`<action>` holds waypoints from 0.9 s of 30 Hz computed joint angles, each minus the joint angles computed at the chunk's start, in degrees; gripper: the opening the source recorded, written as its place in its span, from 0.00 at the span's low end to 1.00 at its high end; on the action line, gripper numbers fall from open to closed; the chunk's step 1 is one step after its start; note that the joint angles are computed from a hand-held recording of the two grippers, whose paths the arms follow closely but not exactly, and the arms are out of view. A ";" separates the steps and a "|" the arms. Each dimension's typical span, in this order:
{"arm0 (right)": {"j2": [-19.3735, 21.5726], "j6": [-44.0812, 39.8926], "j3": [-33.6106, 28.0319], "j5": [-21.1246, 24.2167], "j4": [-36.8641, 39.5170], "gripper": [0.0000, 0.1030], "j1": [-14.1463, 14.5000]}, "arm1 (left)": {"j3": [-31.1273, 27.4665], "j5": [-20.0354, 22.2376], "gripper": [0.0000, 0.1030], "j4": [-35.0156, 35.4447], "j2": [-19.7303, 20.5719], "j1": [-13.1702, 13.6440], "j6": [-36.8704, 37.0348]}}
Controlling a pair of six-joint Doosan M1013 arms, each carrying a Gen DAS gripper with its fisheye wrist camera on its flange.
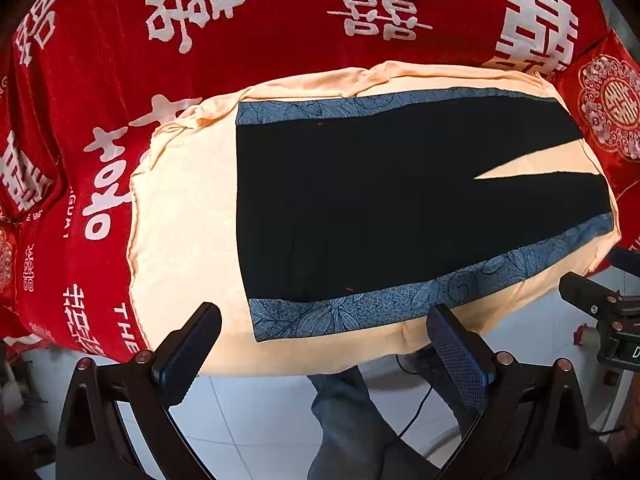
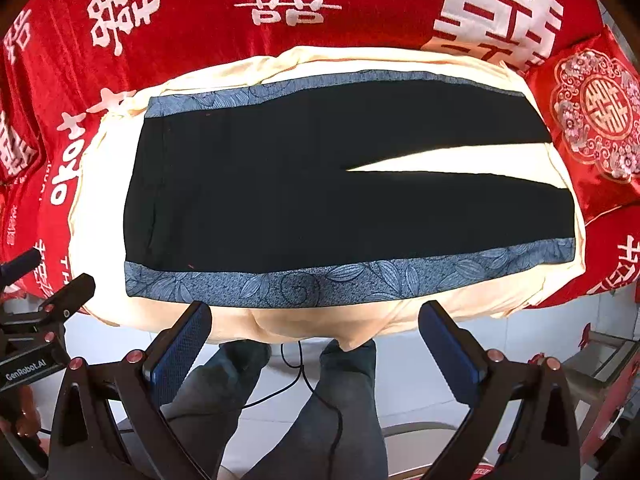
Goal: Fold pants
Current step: 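Move both grippers toward the black trousers' cuff ends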
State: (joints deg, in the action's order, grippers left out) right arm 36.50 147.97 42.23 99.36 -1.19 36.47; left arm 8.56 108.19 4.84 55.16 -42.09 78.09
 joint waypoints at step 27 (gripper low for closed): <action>-0.24 -0.67 0.28 -0.40 -1.85 1.00 0.48 | -6.04 2.27 1.00 1.17 2.66 -0.25 -0.04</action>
State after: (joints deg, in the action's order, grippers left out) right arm 36.26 147.30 42.51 98.96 -3.04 36.95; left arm 2.52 110.46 6.01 57.83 -42.34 78.05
